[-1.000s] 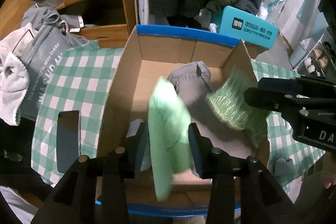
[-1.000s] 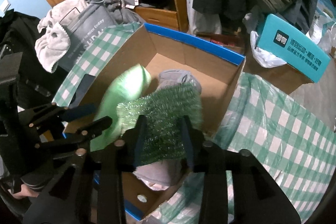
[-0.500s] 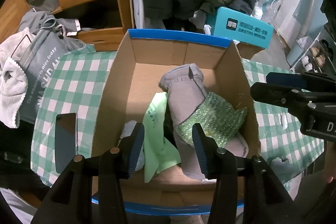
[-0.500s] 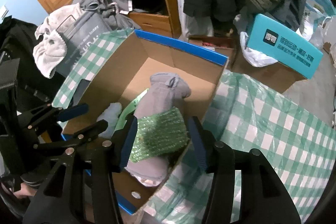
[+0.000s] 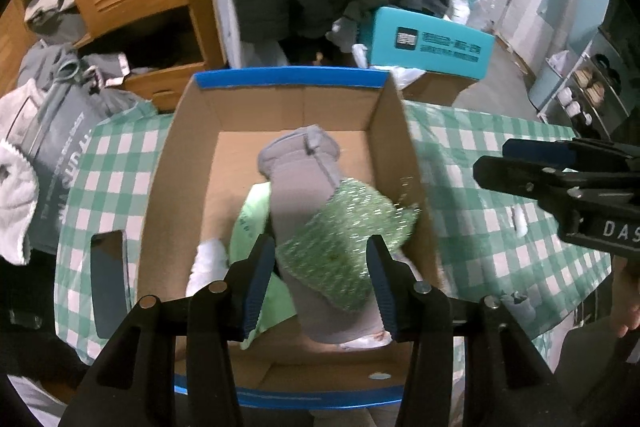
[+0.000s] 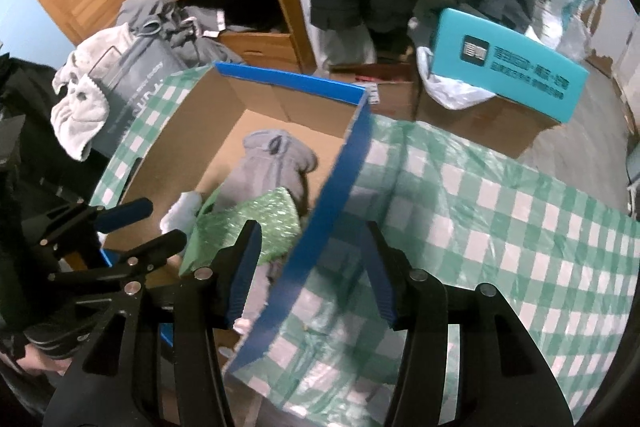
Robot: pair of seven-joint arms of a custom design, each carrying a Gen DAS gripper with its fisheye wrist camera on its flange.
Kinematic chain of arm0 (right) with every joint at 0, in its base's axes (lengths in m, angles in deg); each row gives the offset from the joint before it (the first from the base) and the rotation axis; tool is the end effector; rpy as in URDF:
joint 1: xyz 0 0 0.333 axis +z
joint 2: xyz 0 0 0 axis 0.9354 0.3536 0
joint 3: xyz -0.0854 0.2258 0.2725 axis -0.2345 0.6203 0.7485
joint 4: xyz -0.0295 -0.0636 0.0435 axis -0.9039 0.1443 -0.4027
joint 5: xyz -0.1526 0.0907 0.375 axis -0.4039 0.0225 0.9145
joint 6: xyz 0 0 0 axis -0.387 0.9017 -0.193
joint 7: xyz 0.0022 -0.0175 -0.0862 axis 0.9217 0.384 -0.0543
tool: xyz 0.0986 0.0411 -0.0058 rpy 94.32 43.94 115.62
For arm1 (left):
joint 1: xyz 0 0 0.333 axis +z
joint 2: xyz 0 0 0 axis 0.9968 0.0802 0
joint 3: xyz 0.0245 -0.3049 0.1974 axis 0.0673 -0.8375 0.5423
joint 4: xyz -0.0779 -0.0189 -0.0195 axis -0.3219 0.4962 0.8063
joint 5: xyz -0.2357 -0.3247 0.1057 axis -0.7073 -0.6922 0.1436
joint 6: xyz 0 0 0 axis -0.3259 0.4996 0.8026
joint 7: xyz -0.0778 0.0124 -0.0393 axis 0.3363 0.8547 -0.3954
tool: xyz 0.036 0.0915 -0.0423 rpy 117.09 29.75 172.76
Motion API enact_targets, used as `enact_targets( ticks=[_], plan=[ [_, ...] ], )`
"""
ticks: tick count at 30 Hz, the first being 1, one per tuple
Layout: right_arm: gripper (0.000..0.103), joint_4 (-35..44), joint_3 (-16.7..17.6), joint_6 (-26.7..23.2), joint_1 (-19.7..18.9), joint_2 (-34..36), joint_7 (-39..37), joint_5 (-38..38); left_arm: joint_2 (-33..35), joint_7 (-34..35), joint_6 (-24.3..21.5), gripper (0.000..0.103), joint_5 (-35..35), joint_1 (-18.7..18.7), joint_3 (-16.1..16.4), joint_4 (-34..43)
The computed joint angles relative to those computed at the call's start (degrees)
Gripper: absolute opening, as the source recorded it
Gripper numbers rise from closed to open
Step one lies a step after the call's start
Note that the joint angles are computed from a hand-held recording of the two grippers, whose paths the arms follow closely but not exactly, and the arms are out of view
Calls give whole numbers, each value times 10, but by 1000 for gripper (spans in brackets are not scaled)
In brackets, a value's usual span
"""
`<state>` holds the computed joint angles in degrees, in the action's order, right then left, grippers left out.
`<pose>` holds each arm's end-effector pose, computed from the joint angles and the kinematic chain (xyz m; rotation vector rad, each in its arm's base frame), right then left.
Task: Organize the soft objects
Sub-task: 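Open right gripper dropping mesh pad while left gripper releases green cloth into box, then move both grippers back over the table toward the small white item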
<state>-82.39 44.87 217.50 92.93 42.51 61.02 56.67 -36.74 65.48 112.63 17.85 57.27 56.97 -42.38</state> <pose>0.5230 0.3148 0.5115 -1.8863 1.8053 -0.1806 0.5383 -0.4937 0.4963 -1.5168 2.4149 -0.6167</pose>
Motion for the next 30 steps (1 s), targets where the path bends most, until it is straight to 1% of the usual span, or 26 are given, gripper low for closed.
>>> enact_targets(
  ticks=[11, 18, 21, 26, 30],
  plan=[
    [52, -69, 4, 13, -23, -62, 23, -18, 28, 6, -34, 49, 25, -34, -1, 48],
    [52, -114, 10, 22, -48, -102, 37, -21, 50, 11, -59, 49, 35, -57, -2, 85],
    [52, -135, 12, 26, -59, -119, 43, -21, 60, 15, -67, 55, 33, -64, -3, 100],
    [52, -170, 16, 32, -79, -148, 53, -19, 80, 27, -74, 55, 31, -79, -4, 129],
    [52, -196, 14, 36, -93, -165, 54, -9, 106, 35, -89, 55, 26, -92, -3, 164]
  ],
)
